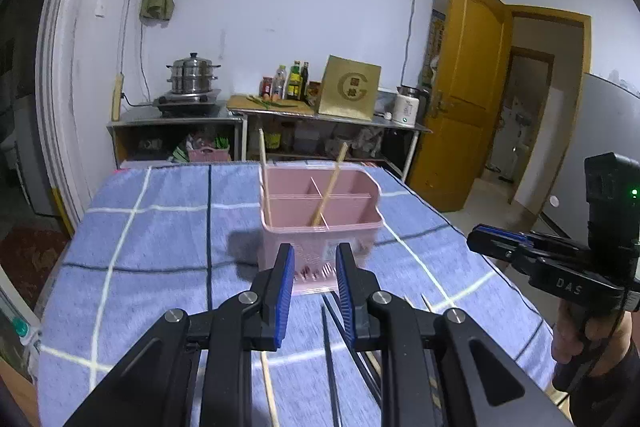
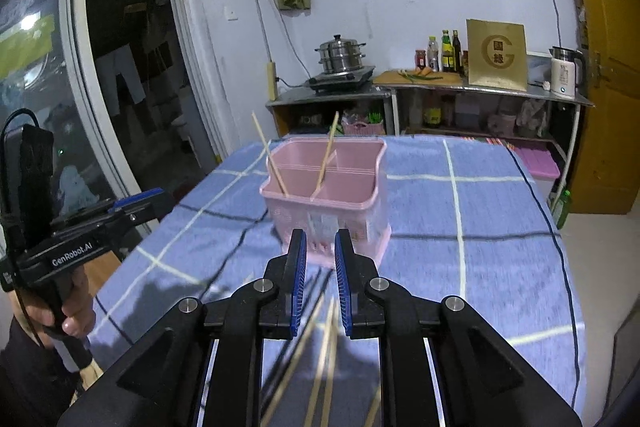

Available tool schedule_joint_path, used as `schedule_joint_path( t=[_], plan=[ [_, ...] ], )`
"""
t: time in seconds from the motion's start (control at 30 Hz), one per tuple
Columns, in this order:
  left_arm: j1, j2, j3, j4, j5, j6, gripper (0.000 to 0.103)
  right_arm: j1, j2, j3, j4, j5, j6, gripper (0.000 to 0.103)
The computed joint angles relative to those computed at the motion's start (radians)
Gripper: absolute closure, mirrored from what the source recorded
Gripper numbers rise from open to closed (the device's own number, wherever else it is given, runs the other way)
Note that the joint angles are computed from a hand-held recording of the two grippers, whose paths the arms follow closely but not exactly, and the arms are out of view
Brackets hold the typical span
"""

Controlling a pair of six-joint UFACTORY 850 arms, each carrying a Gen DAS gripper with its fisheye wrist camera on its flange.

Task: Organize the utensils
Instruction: 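Withdraw both open tools from the basket back toward the chopsticks, then grasp a wooden chopstick with the right tool while the left tool grasps a black chopstick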

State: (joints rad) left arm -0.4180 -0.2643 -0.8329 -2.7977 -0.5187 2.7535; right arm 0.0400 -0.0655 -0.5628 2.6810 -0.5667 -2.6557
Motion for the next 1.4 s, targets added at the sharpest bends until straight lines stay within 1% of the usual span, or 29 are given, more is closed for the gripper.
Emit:
schedule_joint_path(
  t=[0.07, 0.27, 0.47, 0.6, 0.77, 0.87, 1.07, 1.3, 1.4],
  plan=[
    [-0.011, 0.007, 0.032, -0.013, -0.009, 0.020, 0.082, -0.002, 0.008, 0.027, 0.015, -0.006, -0.023, 0.088],
    [-0.036, 0.002, 0.072, -0.020, -0.013, 0.040, 0.082, -0.008, 0.009, 0.074, 0.016, -0.016, -0.035, 0.088],
    [-0.043, -0.028, 0.070, -0.016, 0.004, 0.035, 0.082, 0.002, -0.027, 0.088, 0.017, -0.015, -0.057, 0.088],
    [-0.042, -0.065, 0.051, -0.004, 0.022, 0.020, 0.082, 0.010, -0.065, 0.073, 0.004, -0.005, -0.055, 0.088],
    [-0.049, -0.119, 0.015, -0.006, 0.066, 0.016, 0.076, 0.020, -0.132, 0.034, -0.002, 0.035, -0.057, 0.088],
    [-0.053, -0.154, -0.014, 0.005, 0.098, 0.002, 0.076, 0.028, -0.177, 0.006, -0.004, 0.069, -0.060, 0.088],
    [-0.052, -0.217, -0.070, 0.082, 0.150, -0.078, 0.076, 0.044, -0.246, -0.046, -0.022, 0.128, -0.054, 0.088],
    [-0.065, -0.271, -0.126, 0.125, 0.210, -0.111, 0.076, 0.053, -0.289, -0.091, -0.009, 0.188, -0.063, 0.088],
    [-0.068, -0.293, -0.153, 0.146, 0.237, -0.129, 0.076, 0.055, -0.302, -0.106, -0.009, 0.197, -0.065, 0.088]
  ],
)
